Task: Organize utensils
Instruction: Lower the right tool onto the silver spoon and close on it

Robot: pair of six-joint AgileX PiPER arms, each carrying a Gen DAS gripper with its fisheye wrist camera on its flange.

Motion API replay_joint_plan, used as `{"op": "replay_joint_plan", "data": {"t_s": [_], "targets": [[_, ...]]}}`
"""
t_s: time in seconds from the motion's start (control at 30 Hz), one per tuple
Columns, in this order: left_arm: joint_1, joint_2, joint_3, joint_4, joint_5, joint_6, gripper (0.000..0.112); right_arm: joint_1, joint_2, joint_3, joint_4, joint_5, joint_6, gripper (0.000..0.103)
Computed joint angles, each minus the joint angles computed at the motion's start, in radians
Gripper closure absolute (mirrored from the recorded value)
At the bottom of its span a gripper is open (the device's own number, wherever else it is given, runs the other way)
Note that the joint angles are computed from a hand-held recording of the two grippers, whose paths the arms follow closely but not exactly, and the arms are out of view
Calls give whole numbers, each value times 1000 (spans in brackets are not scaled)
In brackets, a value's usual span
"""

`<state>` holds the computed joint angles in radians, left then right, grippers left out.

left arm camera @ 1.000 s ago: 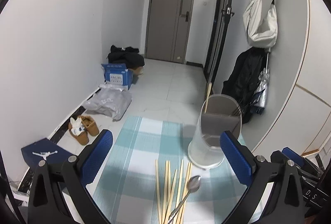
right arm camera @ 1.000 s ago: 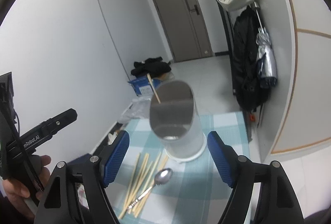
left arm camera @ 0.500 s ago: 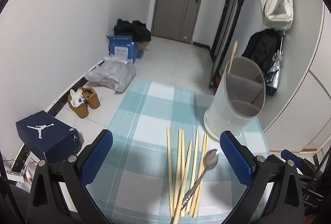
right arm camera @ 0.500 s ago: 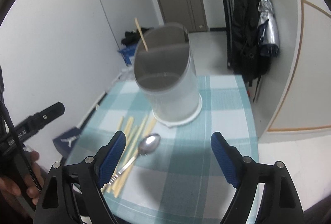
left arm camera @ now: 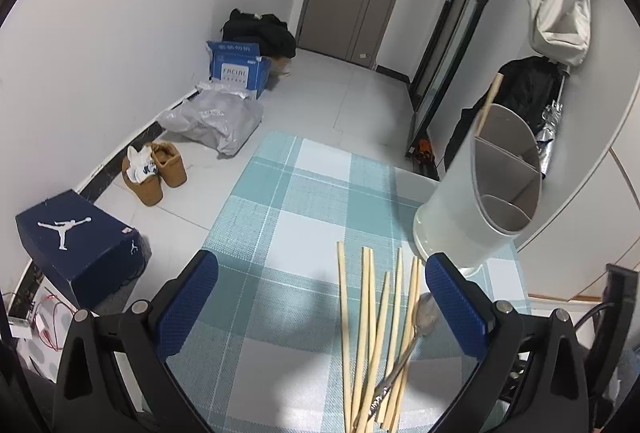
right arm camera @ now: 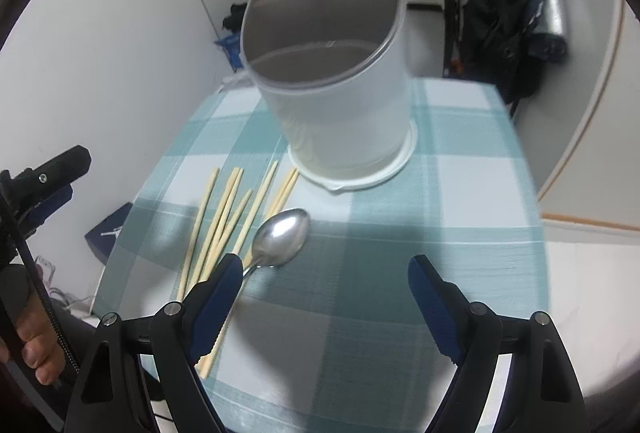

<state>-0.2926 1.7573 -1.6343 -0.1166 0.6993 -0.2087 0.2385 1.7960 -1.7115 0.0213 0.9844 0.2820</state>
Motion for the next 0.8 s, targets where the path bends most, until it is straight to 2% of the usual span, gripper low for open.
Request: {"op": "replay_joint_plan", "data": {"t_s": [0.3,0.43,0.6,0.7,0.8], "targets": [[72,53,-75,-94,57,16,11,17,174,-206,18,117,25,19],[102,70,-95,-135,84,7,11,41,250,-292,-15,162,66,29],[127,80,-105,-175,101,0,11,106,283,-325,-128,160,121,39],[130,82,-112,-172,104,-8,11,141,308,-362,-196,190,124,58],[137,84,-112,-174,102,-9,11,136,302,-354,-183,183,106,61]]}}
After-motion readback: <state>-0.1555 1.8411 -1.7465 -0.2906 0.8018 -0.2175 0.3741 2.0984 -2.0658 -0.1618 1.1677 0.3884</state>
